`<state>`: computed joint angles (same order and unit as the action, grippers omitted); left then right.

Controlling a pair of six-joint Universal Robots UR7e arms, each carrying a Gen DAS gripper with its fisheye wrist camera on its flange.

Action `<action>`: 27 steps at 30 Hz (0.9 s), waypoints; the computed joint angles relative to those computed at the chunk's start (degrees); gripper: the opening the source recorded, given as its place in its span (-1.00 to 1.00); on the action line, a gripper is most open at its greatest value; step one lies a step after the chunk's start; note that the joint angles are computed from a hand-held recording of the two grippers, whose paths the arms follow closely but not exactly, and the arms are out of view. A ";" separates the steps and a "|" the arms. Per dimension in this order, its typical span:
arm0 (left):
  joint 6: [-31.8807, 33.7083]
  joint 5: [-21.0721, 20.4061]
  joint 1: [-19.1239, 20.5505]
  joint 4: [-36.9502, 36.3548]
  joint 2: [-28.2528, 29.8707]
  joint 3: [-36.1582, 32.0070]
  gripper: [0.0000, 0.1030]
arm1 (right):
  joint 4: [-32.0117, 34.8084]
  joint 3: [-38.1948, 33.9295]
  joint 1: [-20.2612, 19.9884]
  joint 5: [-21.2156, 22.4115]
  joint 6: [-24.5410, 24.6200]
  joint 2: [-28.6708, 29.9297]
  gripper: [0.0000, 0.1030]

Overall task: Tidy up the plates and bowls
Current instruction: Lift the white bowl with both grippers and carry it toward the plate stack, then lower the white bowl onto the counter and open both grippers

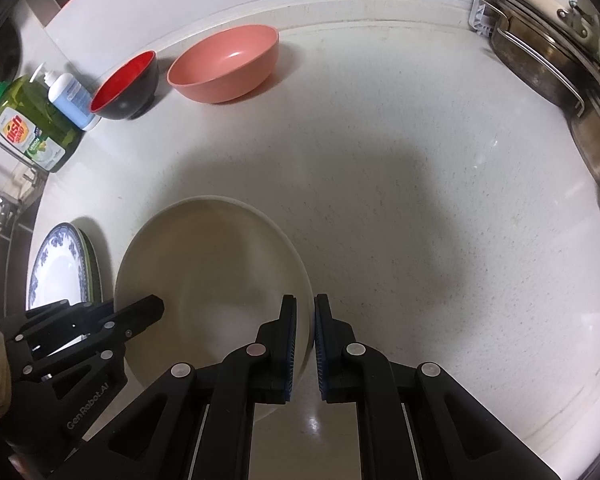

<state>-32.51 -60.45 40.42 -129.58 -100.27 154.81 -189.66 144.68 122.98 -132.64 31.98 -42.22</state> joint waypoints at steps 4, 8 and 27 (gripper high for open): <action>-0.28 1.07 -0.78 0.27 -0.87 0.39 -0.70 | -0.59 0.02 0.01 -0.18 -0.86 -0.02 -0.80; -0.98 2.37 -1.63 1.05 -2.26 0.68 -0.46 | -1.29 -0.04 0.95 -1.48 -1.81 0.08 -0.79; 7.62 10.22 -0.74 0.14 -6.41 -4.33 0.10 | 1.02 -3.95 5.44 -5.71 -2.45 -3.27 -0.43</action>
